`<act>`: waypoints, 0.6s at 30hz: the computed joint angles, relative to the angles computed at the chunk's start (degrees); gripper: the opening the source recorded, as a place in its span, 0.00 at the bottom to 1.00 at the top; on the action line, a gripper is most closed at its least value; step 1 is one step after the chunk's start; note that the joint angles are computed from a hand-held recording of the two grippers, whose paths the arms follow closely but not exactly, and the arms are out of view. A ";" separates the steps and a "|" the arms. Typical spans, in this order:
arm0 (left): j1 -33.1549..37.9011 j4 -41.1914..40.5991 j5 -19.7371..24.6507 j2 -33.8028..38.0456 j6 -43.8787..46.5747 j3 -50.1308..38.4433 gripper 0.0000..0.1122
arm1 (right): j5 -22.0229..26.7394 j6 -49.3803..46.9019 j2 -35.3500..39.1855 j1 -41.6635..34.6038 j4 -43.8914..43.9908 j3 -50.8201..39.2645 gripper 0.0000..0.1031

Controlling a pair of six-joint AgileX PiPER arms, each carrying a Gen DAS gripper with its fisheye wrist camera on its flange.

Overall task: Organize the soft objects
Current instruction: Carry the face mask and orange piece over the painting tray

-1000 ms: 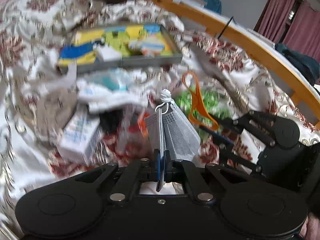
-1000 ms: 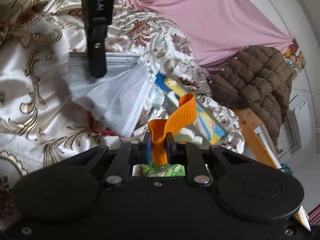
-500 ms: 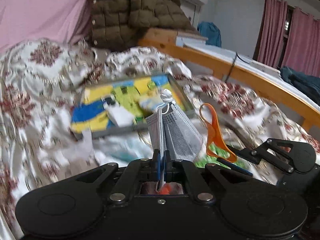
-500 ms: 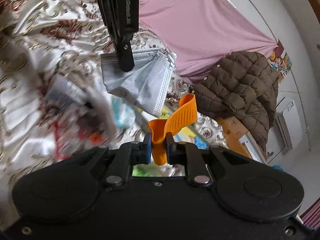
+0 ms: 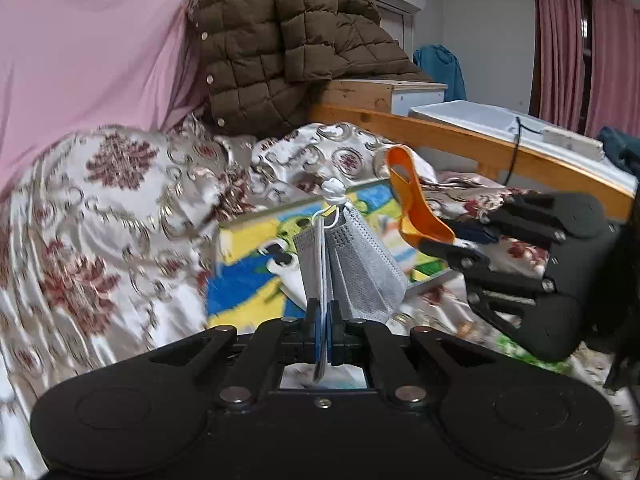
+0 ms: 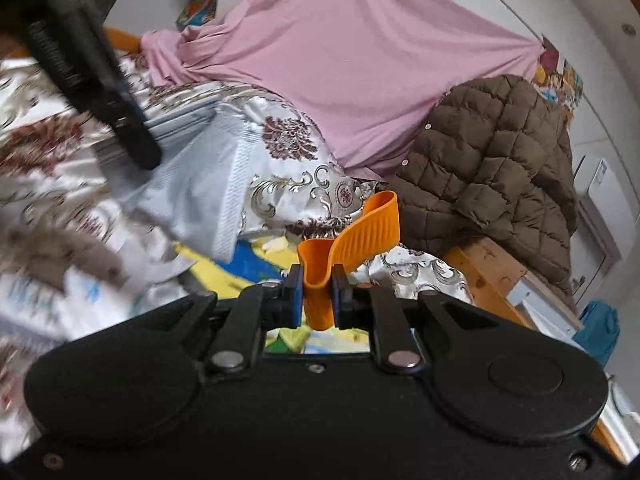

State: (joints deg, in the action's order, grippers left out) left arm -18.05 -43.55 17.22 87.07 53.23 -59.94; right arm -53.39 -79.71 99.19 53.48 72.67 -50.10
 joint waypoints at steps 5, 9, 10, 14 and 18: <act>0.70 -0.99 -1.95 6.99 0.22 -6.61 0.01 | 9.99 8.54 4.70 -10.58 -8.84 -6.66 0.07; 0.98 -1.29 -2.77 14.05 -1.33 -12.50 0.01 | 16.99 15.79 8.90 -15.80 -11.50 -11.61 0.07; 1.16 -0.95 -2.09 16.17 -2.47 -14.49 0.01 | 18.73 17.11 9.88 -17.27 -11.87 -12.84 0.07; 1.14 -0.44 -1.28 23.96 -5.73 -21.56 0.01 | 25.45 20.83 12.97 -22.72 -12.52 -17.09 0.07; 0.92 0.22 -0.15 30.74 -9.34 -28.23 0.01 | 29.76 20.58 15.25 -25.68 -12.31 -19.68 0.07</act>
State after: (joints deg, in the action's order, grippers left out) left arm -17.13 -43.32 17.07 117.81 43.89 -88.17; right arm -23.64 -59.13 114.44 27.80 60.37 -69.78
